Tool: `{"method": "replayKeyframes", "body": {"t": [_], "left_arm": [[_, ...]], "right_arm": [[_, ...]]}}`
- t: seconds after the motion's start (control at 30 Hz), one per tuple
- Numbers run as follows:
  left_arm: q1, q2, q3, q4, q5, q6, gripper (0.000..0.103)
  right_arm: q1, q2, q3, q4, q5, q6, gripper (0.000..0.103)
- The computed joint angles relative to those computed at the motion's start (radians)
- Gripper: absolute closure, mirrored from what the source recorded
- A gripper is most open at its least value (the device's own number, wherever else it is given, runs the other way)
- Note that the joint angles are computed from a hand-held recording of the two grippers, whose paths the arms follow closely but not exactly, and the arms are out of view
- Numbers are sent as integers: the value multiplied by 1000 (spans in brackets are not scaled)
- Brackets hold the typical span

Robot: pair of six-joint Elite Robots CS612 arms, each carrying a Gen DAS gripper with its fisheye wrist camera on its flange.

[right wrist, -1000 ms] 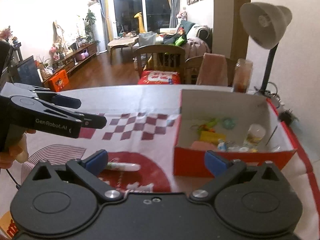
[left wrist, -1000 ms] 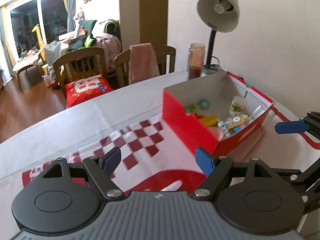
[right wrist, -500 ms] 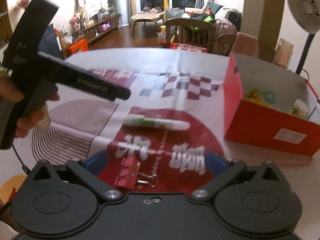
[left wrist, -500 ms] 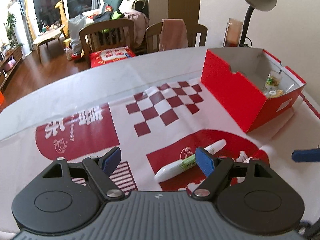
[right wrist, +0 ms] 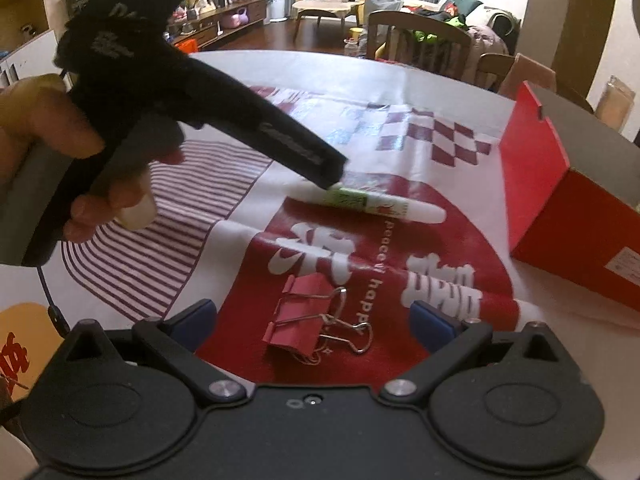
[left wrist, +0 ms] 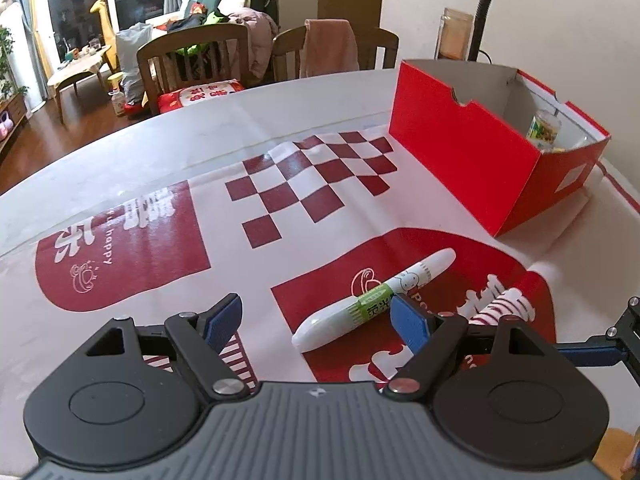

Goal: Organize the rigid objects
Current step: 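Move the left tool to the white glue stick while the right tool nears the pink binder clip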

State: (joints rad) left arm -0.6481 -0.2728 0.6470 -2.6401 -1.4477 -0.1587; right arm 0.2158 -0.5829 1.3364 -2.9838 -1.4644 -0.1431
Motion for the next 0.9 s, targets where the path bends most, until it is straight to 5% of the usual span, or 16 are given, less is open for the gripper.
{"method": "replayKeyframes", "body": {"t": [0.67,0.9], "left_arm": [[-2,141,-229,100,-49,184,21],[7,194,-338,159,-92,193,22]], "right_arm": [[6,29,-51,80,17,-13,26],[6,36,-64,106,1,-7,37]]}}
